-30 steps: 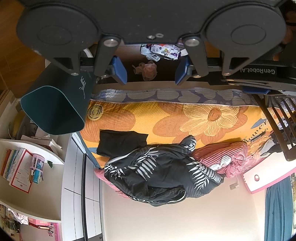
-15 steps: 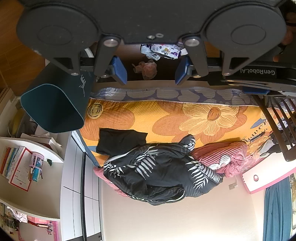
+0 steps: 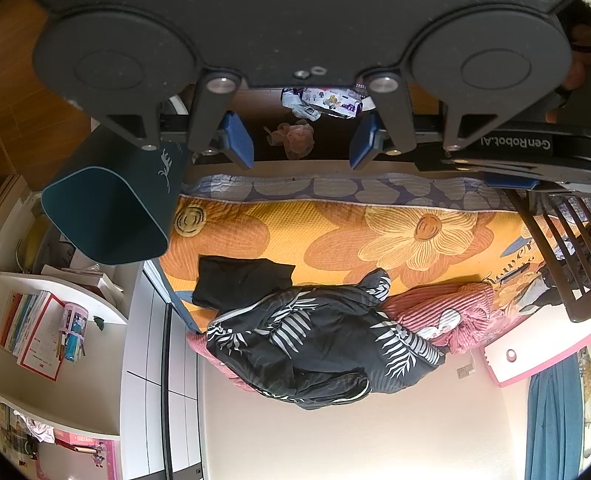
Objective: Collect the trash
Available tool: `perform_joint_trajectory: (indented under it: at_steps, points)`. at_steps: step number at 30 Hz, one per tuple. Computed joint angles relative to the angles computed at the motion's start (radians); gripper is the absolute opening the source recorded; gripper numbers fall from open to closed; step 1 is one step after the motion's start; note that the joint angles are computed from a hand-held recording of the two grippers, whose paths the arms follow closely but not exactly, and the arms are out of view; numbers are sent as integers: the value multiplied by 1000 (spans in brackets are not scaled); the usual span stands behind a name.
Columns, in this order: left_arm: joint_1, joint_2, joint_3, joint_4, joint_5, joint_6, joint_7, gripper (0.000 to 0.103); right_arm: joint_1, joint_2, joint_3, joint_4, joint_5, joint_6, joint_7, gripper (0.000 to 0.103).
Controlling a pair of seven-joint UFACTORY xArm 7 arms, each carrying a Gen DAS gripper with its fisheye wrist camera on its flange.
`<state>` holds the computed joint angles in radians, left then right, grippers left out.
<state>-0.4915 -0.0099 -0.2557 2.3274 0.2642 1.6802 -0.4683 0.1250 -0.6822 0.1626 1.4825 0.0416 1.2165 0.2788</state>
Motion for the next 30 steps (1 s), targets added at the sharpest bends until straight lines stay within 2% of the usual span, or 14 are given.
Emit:
perform_joint_trajectory:
  at_steps: [7, 10, 25, 30]
  points:
    - [-20, 28, 0, 46, 14, 20, -3, 90, 2, -4, -1, -7, -1, -2, 2, 58]
    - [-16, -5, 9, -9, -1, -5, -5, 90, 2, 0, -1, -1, 0, 0, 1, 58]
    - [60, -57, 2, -114, -80, -62, -5, 90, 9, 13, -9, -10, 4, 3, -23, 58]
    - [94, -63, 32, -164, -137, -101, 14, 90, 38, 43, -41, -28, 36, -26, -72, 58]
